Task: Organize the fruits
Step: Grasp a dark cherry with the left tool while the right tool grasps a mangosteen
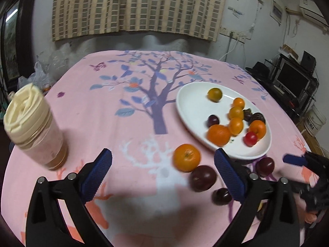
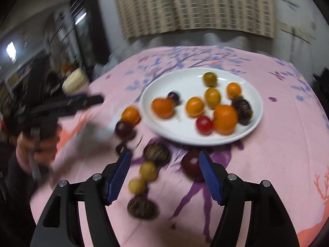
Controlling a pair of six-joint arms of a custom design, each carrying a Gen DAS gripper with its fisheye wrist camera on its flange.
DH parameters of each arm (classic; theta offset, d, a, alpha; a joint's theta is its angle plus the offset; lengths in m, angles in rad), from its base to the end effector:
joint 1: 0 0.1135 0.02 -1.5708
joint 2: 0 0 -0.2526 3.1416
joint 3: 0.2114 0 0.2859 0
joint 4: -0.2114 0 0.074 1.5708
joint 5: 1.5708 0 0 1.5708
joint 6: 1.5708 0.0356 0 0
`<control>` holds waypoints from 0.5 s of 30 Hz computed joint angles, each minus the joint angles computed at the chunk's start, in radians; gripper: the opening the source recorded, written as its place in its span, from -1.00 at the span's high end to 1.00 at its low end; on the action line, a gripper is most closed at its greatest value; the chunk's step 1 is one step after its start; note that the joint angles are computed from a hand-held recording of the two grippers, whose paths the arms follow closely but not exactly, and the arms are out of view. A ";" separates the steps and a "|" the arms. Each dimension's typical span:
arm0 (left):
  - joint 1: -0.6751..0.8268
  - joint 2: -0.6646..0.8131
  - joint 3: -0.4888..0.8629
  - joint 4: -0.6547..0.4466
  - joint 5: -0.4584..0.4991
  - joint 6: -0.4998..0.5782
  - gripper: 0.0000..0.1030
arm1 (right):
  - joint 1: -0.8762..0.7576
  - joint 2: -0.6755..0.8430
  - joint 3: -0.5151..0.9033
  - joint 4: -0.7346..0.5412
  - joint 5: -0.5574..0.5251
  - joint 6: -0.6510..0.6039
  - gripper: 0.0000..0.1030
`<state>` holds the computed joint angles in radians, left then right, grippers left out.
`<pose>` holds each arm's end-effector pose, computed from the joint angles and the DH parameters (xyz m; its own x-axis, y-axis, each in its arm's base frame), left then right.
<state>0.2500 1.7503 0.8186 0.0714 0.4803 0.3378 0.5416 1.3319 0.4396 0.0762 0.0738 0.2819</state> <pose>0.3421 0.0704 0.0934 -0.6689 0.1326 -0.7314 0.3119 0.9432 -0.1143 0.2219 0.1304 0.0992 -0.7306 -0.1157 -0.6730 -0.2786 0.9503 0.1390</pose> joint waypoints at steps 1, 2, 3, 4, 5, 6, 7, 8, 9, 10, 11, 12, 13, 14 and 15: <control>0.010 0.006 0.003 -0.005 0.001 -0.003 -0.90 | 0.024 0.002 -0.004 -0.013 0.016 0.007 -0.37; 0.018 0.013 0.009 -0.014 0.005 -0.004 -0.90 | 0.045 0.021 -0.003 -0.020 0.019 0.022 -0.38; 0.024 0.023 0.019 -0.030 0.011 -0.006 -0.90 | 0.057 0.039 0.002 -0.027 0.023 0.034 -0.38; 0.026 0.029 0.024 -0.042 0.013 -0.004 -0.90 | 0.073 0.065 0.010 -0.032 0.032 0.046 -0.38; 0.026 0.030 0.024 -0.047 0.012 0.001 -0.90 | 0.092 0.087 0.016 -0.034 0.043 0.054 -0.38; 0.025 0.027 0.014 -0.037 0.008 0.006 -0.90 | 0.108 0.101 0.022 -0.040 0.051 0.055 -0.38; 0.021 0.021 0.002 -0.020 -0.002 0.011 -0.90 | 0.121 0.113 0.028 -0.043 0.054 0.054 -0.38; 0.015 0.014 -0.013 0.006 -0.020 0.016 -0.90 | 0.135 0.122 0.033 -0.045 0.059 0.052 -0.38; 0.007 0.004 -0.035 0.043 -0.045 0.020 -0.90 | 0.148 0.127 0.034 -0.044 0.066 0.051 -0.38; 0.001 -0.003 -0.052 0.073 -0.068 0.026 -0.90 | 0.159 0.126 0.034 -0.047 0.074 0.052 -0.38; -0.003 -0.004 -0.061 0.088 -0.080 0.031 -0.90 | 0.167 0.125 0.030 -0.049 0.079 0.053 -0.38; -0.005 -0.002 -0.059 0.085 -0.083 0.033 -0.90 | 0.172 0.127 0.031 -0.053 0.085 0.057 -0.38; -0.005 0.003 -0.053 0.075 -0.081 0.036 -0.90 | 0.179 0.129 0.032 -0.060 0.094 0.061 -0.38; -0.005 0.008 -0.047 0.066 -0.081 0.039 -0.90 | 0.184 0.135 0.034 -0.067 0.102 0.063 -0.38; -0.006 0.012 -0.043 0.061 -0.086 0.042 -0.90 | 0.189 0.139 0.037 -0.072 0.109 0.065 -0.38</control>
<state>0.2437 1.7618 0.7757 0.1320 0.3944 0.3800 0.7302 1.4707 0.4762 0.0044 0.1826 0.3471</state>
